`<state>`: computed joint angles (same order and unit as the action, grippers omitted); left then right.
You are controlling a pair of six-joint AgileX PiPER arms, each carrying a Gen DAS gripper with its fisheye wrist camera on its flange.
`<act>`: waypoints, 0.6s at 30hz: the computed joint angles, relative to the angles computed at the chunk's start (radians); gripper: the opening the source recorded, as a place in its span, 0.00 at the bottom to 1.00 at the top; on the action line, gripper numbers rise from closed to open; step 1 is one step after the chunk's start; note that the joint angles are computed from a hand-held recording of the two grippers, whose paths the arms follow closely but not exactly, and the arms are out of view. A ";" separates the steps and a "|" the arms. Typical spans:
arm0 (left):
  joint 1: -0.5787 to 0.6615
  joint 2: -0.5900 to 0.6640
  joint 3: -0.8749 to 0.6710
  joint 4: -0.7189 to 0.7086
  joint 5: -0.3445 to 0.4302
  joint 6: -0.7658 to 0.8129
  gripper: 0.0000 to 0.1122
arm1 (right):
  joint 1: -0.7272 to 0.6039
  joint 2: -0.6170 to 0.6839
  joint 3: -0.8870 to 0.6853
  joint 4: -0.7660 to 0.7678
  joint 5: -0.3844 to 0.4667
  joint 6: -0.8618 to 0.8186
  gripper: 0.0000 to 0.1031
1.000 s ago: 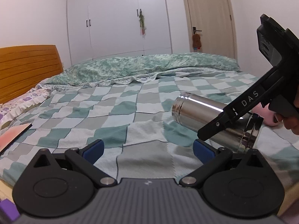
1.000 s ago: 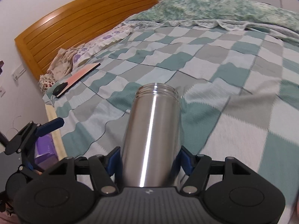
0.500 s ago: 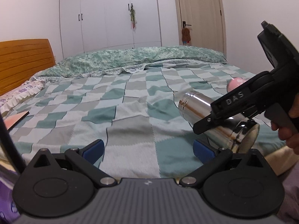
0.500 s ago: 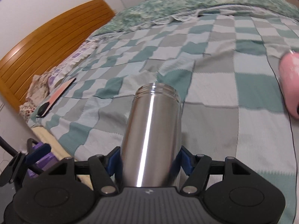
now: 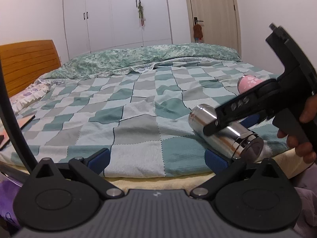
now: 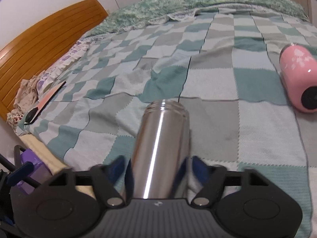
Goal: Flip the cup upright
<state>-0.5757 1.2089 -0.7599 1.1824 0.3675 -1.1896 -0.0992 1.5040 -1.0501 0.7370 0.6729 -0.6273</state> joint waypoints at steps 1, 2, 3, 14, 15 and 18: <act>-0.016 0.001 -0.008 -0.001 0.020 0.004 0.92 | -0.017 -0.016 0.011 0.027 0.000 -0.042 0.92; -0.032 0.002 -0.017 -0.005 0.039 0.010 0.92 | -0.040 -0.028 0.017 0.060 0.009 -0.090 0.93; -0.051 0.004 -0.031 -0.017 0.062 0.022 0.92 | -0.067 -0.034 0.020 0.091 0.027 -0.139 0.93; -0.234 0.200 -0.313 -0.127 0.303 0.105 0.92 | -0.413 0.030 -0.068 0.282 0.271 -0.653 1.00; -0.250 0.224 -0.340 -0.125 0.324 0.095 0.92 | -0.435 0.045 -0.084 0.287 0.286 -0.697 1.00; -0.284 0.295 -0.424 -0.152 0.377 0.084 0.92 | -0.486 0.089 -0.130 0.297 0.331 -0.804 1.00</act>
<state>-0.8599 1.5036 -1.1838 1.0305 0.7446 -1.1058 -0.5856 1.5930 -1.1798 1.0341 1.0039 -1.4316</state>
